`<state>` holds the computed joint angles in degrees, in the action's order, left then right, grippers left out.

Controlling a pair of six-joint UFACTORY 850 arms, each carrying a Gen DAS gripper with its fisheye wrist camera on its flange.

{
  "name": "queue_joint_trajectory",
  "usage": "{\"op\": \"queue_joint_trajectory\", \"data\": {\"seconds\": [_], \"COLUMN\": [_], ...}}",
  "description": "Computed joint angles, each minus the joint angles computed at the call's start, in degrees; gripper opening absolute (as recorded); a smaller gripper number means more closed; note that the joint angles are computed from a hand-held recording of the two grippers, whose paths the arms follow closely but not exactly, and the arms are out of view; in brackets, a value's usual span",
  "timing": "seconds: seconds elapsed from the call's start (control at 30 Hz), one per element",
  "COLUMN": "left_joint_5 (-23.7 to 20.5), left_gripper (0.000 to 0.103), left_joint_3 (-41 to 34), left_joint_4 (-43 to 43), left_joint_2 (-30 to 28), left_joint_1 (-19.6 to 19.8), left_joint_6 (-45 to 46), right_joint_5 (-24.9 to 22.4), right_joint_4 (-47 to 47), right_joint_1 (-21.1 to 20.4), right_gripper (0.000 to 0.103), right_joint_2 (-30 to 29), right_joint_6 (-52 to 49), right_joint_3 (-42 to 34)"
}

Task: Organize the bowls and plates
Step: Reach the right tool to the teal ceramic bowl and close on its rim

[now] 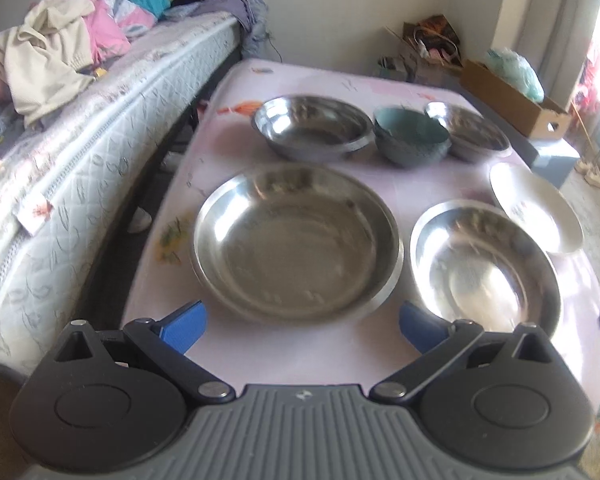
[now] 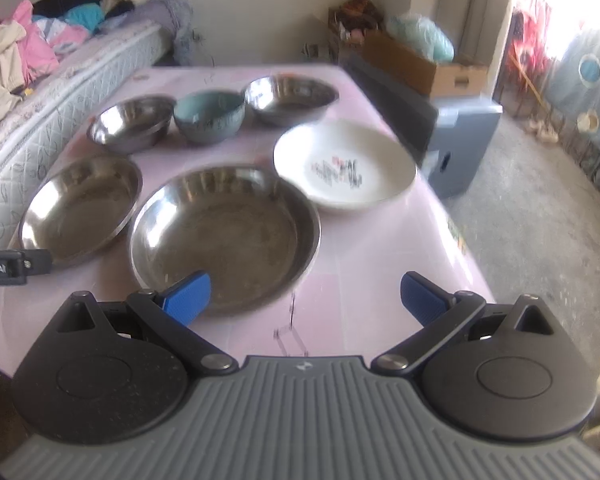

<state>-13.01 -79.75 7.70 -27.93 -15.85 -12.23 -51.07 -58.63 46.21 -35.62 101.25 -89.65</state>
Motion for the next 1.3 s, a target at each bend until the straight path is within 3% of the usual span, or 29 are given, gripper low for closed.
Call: {"op": "queue_joint_trajectory", "data": {"seconds": [0.1, 0.3, 0.6, 0.7, 0.8, 1.03, 1.13, 1.23, 1.3], "left_joint_5": [0.19, -1.72, -6.50, -6.38, -7.93, -15.37, -19.41, -23.57, -25.62], "left_gripper": [0.103, 0.103, 0.103, 0.103, 0.100, 0.094, 0.089, 0.082, 0.079], "left_joint_3": [-3.32, -11.56, -23.20, -26.45, -30.96, -44.38, -51.90, -60.02, -64.39], "left_joint_4": [-2.31, -8.17, -22.02, -28.34, -29.07, -29.23, -24.48, -21.17, -19.94], "left_joint_2": [-1.65, -6.56, -13.51, -15.69, -18.37, -26.79, -31.41, -36.24, -38.87], "left_joint_1": [1.08, 3.20, 4.64, 5.07, 4.96, 5.01, 4.80, 4.63, 4.49], "left_joint_6": [3.46, 10.80, 24.29, 28.77, 29.17, 27.86, 23.32, 20.92, 20.14], "right_joint_5": [0.41, 11.01, 25.21, 28.52, 29.98, 32.33, 32.55, 32.34, 30.73], "right_joint_4": [-5.95, -21.93, -25.28, -23.06, -21.14, -12.78, -6.63, 2.35, 10.32], "right_joint_1": [-0.69, -4.26, -11.03, -13.21, -14.61, -17.09, -18.20, -19.72, -20.89], "right_gripper": [0.102, 0.102, 0.102, 0.102, 0.102, 0.101, 0.099, 0.093, 0.082], "right_joint_2": [-0.19, 1.13, -0.74, -2.16, -3.69, -8.54, -11.27, -14.67, -17.37], "right_joint_6": [0.97, 10.96, 13.14, 11.63, 8.79, -1.68, -8.23, -17.22, -24.76], "right_joint_3": [-0.70, 1.38, -3.11, -5.90, -8.77, -16.54, -20.79, -25.92, -30.21]}}
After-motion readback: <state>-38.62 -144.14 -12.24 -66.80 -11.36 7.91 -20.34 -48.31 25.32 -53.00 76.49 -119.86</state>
